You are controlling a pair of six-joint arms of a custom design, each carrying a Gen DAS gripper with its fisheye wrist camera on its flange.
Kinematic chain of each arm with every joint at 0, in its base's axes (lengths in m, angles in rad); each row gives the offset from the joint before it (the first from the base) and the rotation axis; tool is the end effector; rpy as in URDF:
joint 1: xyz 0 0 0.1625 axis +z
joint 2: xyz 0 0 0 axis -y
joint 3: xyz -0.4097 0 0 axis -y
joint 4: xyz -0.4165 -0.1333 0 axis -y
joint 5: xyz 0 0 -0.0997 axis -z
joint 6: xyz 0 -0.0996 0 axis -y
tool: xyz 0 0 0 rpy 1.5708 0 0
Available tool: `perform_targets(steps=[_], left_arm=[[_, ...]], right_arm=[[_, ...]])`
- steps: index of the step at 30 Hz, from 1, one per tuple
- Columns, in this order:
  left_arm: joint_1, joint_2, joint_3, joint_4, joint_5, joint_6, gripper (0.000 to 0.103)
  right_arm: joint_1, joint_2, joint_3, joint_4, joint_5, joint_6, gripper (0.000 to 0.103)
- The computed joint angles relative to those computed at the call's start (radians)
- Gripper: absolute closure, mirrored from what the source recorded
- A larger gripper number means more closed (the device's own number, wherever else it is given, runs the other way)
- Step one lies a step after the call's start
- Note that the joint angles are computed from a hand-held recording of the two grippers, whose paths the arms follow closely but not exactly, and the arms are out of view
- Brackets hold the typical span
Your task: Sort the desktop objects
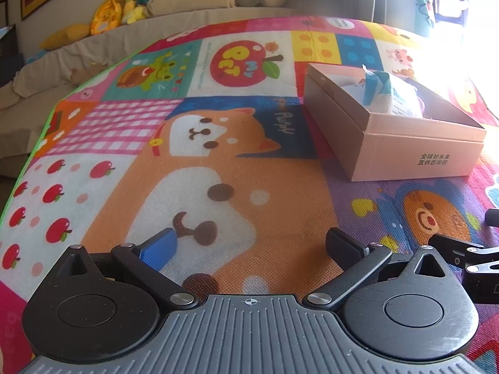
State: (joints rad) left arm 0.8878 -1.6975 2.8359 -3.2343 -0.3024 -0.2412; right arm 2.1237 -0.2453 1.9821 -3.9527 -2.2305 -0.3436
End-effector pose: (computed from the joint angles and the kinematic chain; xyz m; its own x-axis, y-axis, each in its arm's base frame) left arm 0.0358 -0.3178 0.2151 -0.6480 -0.3383 -0.6824 0.4030 0.6080 -0.6841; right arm 0.3008 -0.3498 -0.1517 -0.6740 -0.3245 0.6637 -0.6868 0.6061 -0.4012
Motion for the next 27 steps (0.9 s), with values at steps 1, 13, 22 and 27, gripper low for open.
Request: perform_targets(steps=[1, 13, 22, 27], left_arm=[[0.0, 0.0, 0.0, 0.0, 0.0, 0.0, 0.0], [-0.001, -0.002, 0.0, 0.004, 0.0, -0.002, 0.0], [-0.001, -0.007, 0.001, 0.008, 0.0, -0.002, 0.0], [-0.001, -0.006, 0.001, 0.01, 0.0, -0.004, 0.0]], right_arm=[[0.0, 0.0, 0.0, 0.0, 0.0, 0.0, 0.0], [-0.001, -0.001, 0.001, -0.001, 0.001, -0.001, 0.0], [-0.001, -0.001, 0.001, -0.001, 0.001, -0.001, 0.0], [-0.001, 0.0, 0.001, -0.001, 0.001, 0.0, 0.0]])
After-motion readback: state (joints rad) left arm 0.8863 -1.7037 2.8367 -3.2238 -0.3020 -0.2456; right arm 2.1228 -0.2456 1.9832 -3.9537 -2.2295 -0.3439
